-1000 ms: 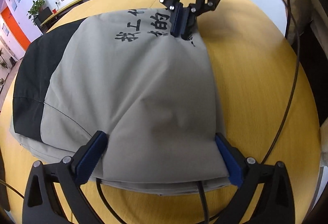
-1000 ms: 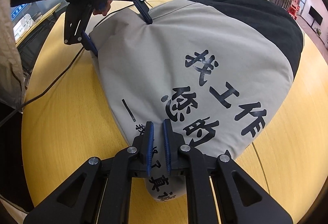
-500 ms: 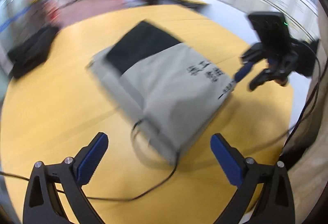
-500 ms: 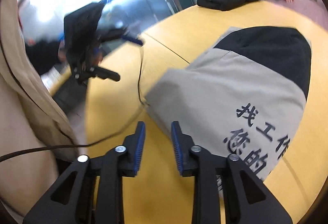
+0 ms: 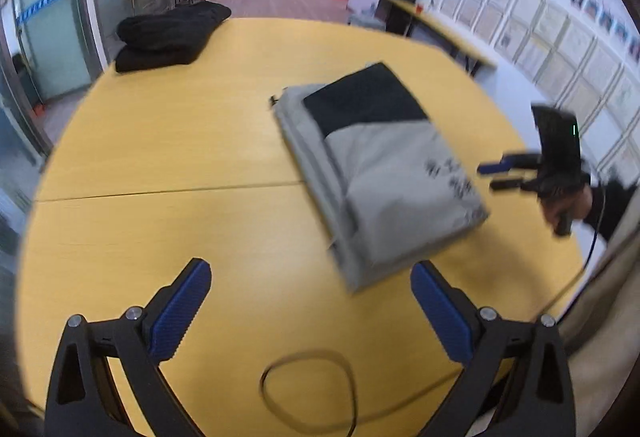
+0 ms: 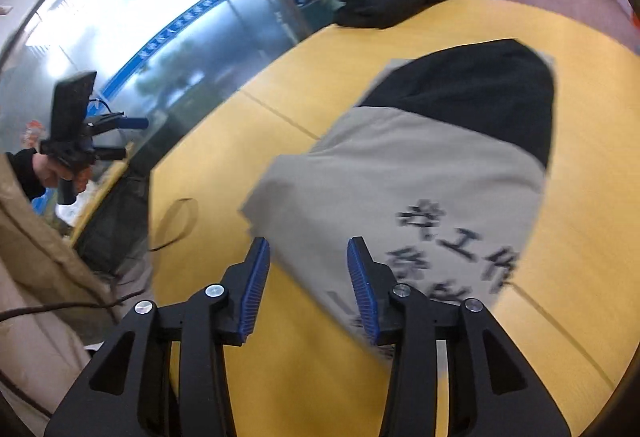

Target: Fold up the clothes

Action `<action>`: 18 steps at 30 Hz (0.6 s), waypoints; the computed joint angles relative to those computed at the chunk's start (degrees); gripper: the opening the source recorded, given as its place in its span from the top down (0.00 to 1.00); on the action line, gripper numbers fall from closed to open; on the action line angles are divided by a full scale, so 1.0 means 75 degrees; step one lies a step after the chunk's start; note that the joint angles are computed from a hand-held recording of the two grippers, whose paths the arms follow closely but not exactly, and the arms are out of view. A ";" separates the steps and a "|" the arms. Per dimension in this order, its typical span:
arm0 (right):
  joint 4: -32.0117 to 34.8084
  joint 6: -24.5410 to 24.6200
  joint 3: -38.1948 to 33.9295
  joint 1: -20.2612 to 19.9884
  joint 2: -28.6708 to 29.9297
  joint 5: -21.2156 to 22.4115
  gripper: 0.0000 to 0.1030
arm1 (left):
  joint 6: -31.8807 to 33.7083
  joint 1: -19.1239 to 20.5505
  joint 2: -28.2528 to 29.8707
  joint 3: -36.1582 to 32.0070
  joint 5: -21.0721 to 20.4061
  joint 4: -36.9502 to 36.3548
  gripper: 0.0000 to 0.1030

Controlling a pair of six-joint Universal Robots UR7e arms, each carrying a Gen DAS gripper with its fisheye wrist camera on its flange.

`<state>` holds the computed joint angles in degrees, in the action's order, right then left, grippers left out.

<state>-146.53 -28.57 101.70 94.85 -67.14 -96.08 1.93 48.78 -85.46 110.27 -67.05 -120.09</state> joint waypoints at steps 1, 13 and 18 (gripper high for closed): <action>-0.0060 -0.0047 0.0005 -0.0015 -0.0026 -0.0181 0.50 | -0.0110 0.0164 0.0297 0.0043 -0.0375 -0.0439 0.01; 0.0885 -0.0675 -0.2115 -0.1109 0.1074 -0.0860 0.28 | -0.2488 0.1336 0.2678 -0.0015 -0.1662 -0.1512 0.00; 0.1081 -0.1140 -0.3463 -0.1376 0.2062 -0.0732 0.24 | -0.2661 0.1374 0.2681 0.0156 -0.1969 -0.1906 0.00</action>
<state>-138.42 -37.12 75.73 84.53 -51.68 -101.57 -18.02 59.08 -65.35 111.44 -81.82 -134.39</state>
